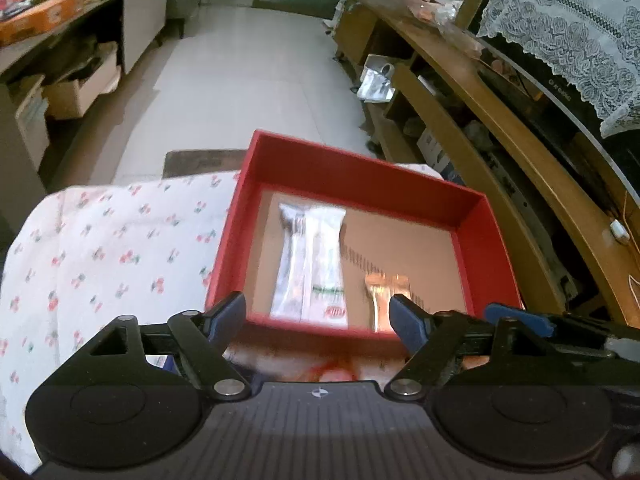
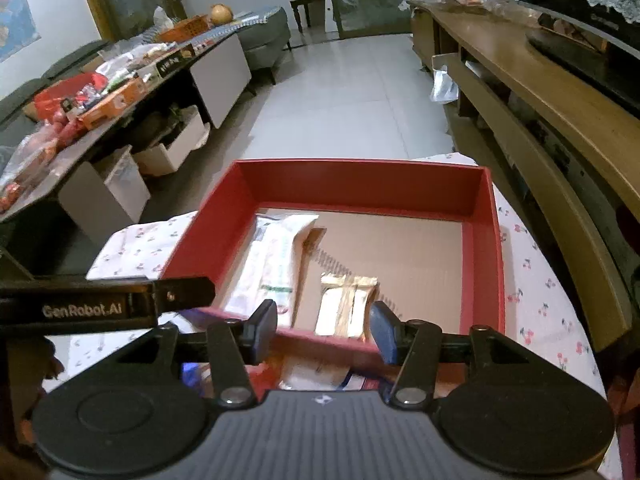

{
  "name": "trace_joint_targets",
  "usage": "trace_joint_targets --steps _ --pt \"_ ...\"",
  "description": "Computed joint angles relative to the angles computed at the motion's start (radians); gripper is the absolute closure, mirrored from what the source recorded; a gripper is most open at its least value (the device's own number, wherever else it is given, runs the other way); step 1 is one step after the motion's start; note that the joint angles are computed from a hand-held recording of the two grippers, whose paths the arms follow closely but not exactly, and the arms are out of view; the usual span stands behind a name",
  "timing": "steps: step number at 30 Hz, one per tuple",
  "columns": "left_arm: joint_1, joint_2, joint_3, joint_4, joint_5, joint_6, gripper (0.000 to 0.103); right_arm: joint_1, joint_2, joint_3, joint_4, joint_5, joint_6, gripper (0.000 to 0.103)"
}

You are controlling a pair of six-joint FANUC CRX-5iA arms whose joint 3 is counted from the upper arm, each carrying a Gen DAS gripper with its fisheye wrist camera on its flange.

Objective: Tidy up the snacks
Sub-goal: 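Grasp blue-and-red bread bag with left tool while right tool grasps round cake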

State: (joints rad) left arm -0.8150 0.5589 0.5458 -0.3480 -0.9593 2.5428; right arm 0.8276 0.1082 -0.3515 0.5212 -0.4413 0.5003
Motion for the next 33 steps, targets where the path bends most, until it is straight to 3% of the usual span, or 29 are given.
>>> trace_joint_targets --steps 5,12,17,24,25,30,33 --pt "-0.011 -0.029 -0.063 0.042 0.016 -0.003 0.020 0.020 -0.066 -0.072 0.050 -0.003 -0.082 0.046" --pt "-0.016 0.010 -0.072 0.156 0.021 -0.089 0.020 0.050 -0.117 -0.118 -0.016 -0.044 -0.053 0.046" --pt "-0.011 0.073 -0.016 0.215 -0.008 -0.121 0.020 0.056 -0.141 -0.136 -0.058 -0.055 -0.024 0.046" --pt "-0.010 0.174 0.100 0.222 -0.131 -0.103 0.013 0.050 -0.162 -0.155 -0.098 -0.060 0.009 0.045" --pt "-0.003 0.170 0.081 0.241 -0.118 -0.108 0.012 0.048 -0.161 -0.154 -0.108 -0.065 0.020 0.044" --pt "-0.011 0.133 0.035 0.219 -0.104 -0.078 0.027 0.056 -0.155 -0.138 -0.175 -0.099 0.106 0.042" --pt "-0.015 0.111 0.007 0.213 -0.093 -0.078 0.030 0.061 -0.149 -0.129 -0.207 -0.111 0.152 0.040"
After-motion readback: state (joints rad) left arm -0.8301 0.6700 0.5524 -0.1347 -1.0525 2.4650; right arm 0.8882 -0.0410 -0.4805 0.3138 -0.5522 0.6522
